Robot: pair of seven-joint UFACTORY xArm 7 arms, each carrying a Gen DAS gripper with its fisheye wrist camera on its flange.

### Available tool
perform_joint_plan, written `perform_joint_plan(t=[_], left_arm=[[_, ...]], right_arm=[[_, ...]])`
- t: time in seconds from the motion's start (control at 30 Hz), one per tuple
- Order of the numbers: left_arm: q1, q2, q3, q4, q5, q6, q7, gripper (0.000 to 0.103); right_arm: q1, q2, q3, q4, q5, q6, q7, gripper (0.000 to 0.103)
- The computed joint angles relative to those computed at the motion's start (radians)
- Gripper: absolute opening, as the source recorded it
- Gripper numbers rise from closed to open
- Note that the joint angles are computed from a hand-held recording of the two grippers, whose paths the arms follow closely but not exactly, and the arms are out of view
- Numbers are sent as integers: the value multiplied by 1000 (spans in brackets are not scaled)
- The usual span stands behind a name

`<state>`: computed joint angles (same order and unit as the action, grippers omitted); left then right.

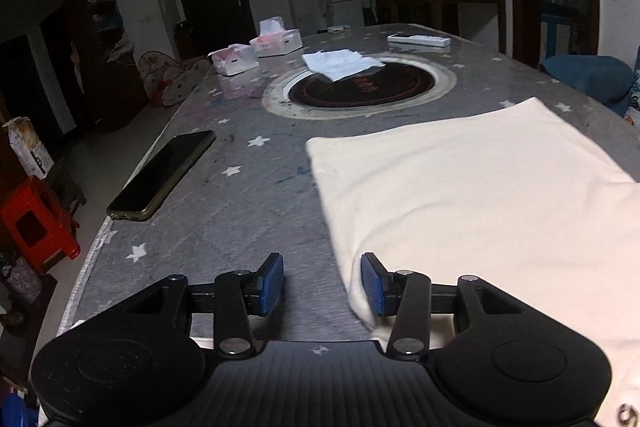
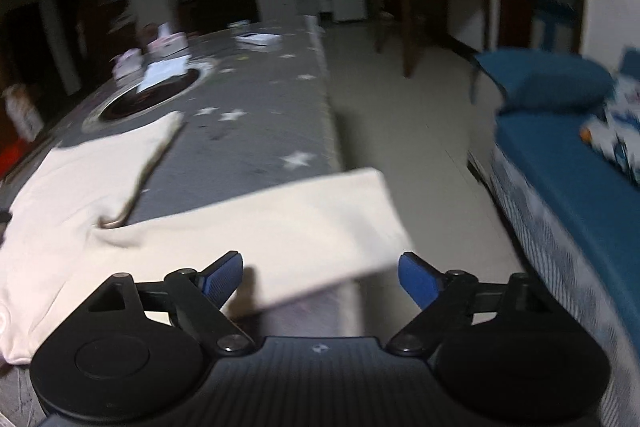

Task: Fold clothes
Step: 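Close the right gripper on the sleeve and lift it up, then lay the held sleeve across the body and open the right gripper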

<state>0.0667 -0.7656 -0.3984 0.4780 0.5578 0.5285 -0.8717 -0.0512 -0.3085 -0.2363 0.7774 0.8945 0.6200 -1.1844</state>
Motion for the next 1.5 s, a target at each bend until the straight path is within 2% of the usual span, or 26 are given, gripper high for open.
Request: perform_joint_plan(t=[0.13, 0.3, 0.4, 0.43, 0.47, 0.53, 0.57, 0.63, 0.67, 0.83, 0.93, 1.27, 1.5], left_arm=[[-18, 8, -14, 19, -5, -7, -3, 46], [-44, 19, -23, 45, -10, -40, 7, 48], [-74, 35, -22, 58, -30, -62, 28, 49], [-84, 42, -25, 63, -36, -69, 35, 49], [-95, 50, -28, 68, -41, -78, 44, 49], [-116, 69, -35, 80, -52, -97, 60, 50], [-126, 80, -38, 86, -59, -106, 66, 51], [-147, 107, -45, 100, -70, -129, 81, 51], [-158, 122, -49, 106, -74, -142, 90, 51], [-206, 200, -61, 137, -97, -215, 124, 51], [-227, 250, -69, 155, -106, -248, 138, 51], [-253, 307, -75, 170, -107, -294, 136, 51], [-279, 313, -71, 159, -128, -333, 150, 51]], right_arm=[[-31, 63, -34, 55, 38, 105, 43, 85], [-99, 182, -33, 147, 117, 264, 99, 84], [-147, 255, -28, 199, 191, 358, 123, 76], [-164, 277, -24, 215, 216, 387, 129, 71], [-182, 297, -20, 229, 241, 416, 132, 61], [-217, 325, -7, 250, 282, 456, 132, 49], [-231, 330, 3, 253, 297, 460, 123, 37], [-258, 328, 24, 251, 320, 460, 101, 22], [-268, 316, 35, 245, 326, 449, 88, 18], [-284, 264, 47, 228, 353, 440, 71, 14], [-286, 240, 35, 226, 377, 473, 63, 6], [-244, 145, 17, 203, 395, 504, 25, 4], [-203, 58, -20, 192, 441, 569, 18, 4]])
